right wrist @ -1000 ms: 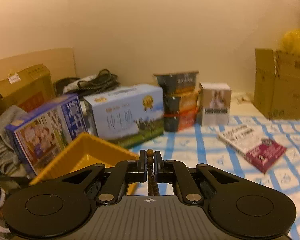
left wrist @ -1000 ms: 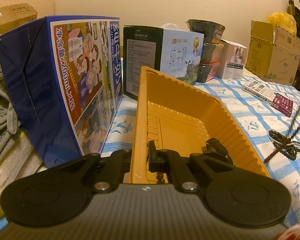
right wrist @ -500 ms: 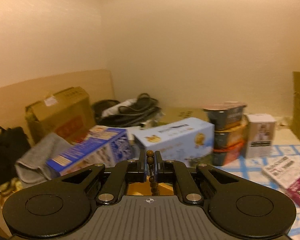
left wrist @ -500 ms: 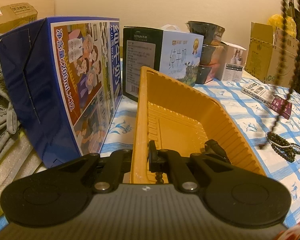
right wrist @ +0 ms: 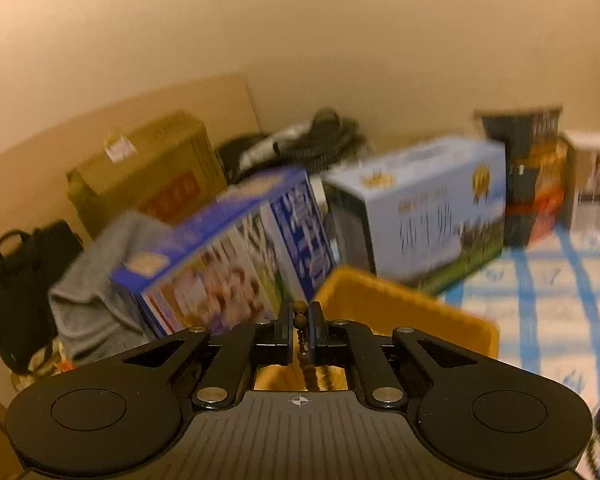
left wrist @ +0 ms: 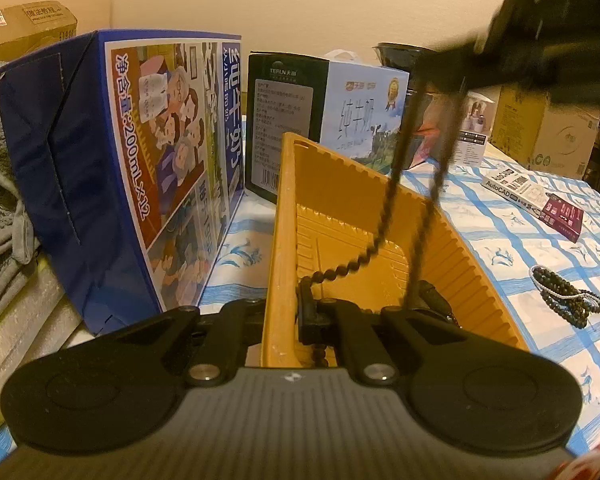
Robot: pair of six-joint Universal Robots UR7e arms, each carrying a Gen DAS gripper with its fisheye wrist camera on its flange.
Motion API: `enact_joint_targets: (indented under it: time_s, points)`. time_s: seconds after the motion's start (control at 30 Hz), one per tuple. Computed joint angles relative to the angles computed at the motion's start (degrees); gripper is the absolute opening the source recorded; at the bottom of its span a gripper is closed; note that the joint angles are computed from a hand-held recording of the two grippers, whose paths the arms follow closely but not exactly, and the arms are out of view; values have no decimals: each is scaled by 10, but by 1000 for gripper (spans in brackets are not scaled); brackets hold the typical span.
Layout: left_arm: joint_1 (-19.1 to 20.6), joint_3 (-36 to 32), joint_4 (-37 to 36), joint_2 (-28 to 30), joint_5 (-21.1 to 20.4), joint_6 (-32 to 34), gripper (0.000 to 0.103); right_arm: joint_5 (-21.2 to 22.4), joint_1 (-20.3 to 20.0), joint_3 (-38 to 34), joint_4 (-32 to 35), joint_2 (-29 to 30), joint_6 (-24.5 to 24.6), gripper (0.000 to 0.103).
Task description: Organize jewelry
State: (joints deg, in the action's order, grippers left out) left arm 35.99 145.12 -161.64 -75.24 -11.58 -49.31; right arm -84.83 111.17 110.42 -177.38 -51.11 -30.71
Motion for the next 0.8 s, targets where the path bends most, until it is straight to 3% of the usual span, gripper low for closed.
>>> enact_joint_targets:
  time_s: [0.27, 0.4, 0.53, 0.8]
  points:
    - [2, 1, -1, -2, -2, -1, 5, -47, -12, -4, 25, 22, 23, 10]
    - [3, 1, -3, -2, -2, -1, 5, -48, -24, 11, 17, 8, 29, 47]
    - [1, 1, 7, -4, -1, -8, 5, -51, -35, 29, 15, -14, 34, 49]
    - [3, -2, 17, -5, -1, -12, 5, -100, -87, 103, -18, -79, 49, 50]
